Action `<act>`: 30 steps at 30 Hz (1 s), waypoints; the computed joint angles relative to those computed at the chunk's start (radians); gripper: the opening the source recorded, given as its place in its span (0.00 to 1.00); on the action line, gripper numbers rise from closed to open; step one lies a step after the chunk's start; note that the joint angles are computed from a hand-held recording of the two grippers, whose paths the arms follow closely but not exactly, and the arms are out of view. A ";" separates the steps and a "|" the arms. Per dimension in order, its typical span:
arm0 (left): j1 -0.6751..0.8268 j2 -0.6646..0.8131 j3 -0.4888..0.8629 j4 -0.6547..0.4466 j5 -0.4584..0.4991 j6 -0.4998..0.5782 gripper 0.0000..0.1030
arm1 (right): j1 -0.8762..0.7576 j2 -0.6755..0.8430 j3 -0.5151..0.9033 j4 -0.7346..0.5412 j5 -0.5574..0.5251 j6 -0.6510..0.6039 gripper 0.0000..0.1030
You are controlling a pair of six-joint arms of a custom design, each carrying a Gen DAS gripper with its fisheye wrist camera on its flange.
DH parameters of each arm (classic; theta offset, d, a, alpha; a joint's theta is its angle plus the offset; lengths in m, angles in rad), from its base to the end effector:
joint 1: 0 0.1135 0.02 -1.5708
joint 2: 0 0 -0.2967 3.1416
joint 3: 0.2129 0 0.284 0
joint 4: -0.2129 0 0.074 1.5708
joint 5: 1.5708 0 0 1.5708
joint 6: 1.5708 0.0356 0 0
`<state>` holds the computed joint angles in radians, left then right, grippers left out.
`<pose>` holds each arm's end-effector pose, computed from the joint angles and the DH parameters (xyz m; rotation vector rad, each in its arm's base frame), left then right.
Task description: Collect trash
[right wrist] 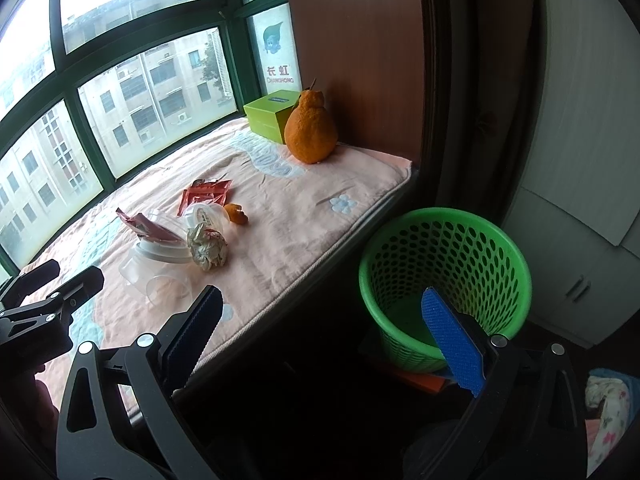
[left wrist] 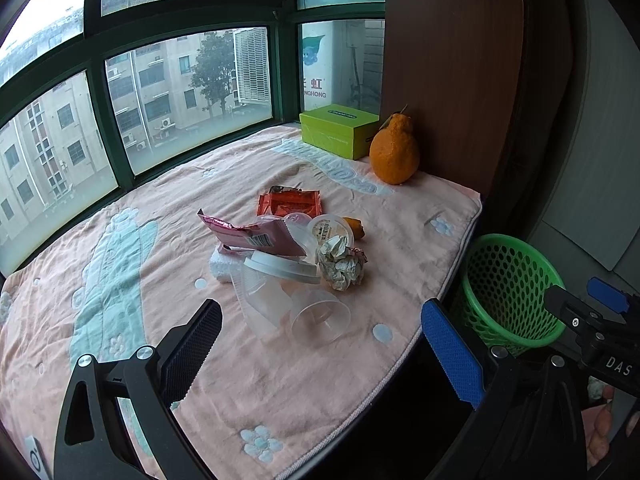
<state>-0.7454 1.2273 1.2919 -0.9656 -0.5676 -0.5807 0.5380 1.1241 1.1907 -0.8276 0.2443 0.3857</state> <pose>0.2024 -0.1608 0.3891 -0.0431 2.2928 0.0357 0.2134 0.1173 0.3846 -0.0545 2.3105 0.1871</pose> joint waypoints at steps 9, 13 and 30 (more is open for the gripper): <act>0.002 0.008 0.002 0.004 0.000 0.004 0.94 | 0.001 0.000 -0.001 0.000 0.000 0.006 0.96; -0.001 0.008 0.002 0.003 -0.002 0.000 0.94 | -0.002 0.000 -0.002 0.001 -0.003 0.004 0.96; 0.021 0.003 -0.007 0.007 0.019 0.014 0.94 | -0.003 0.009 -0.007 0.006 -0.005 0.009 0.96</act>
<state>-0.7244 1.2298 1.2848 -0.9590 -0.5483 -0.5668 0.5353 1.1331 1.1835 -0.8220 0.2393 0.3949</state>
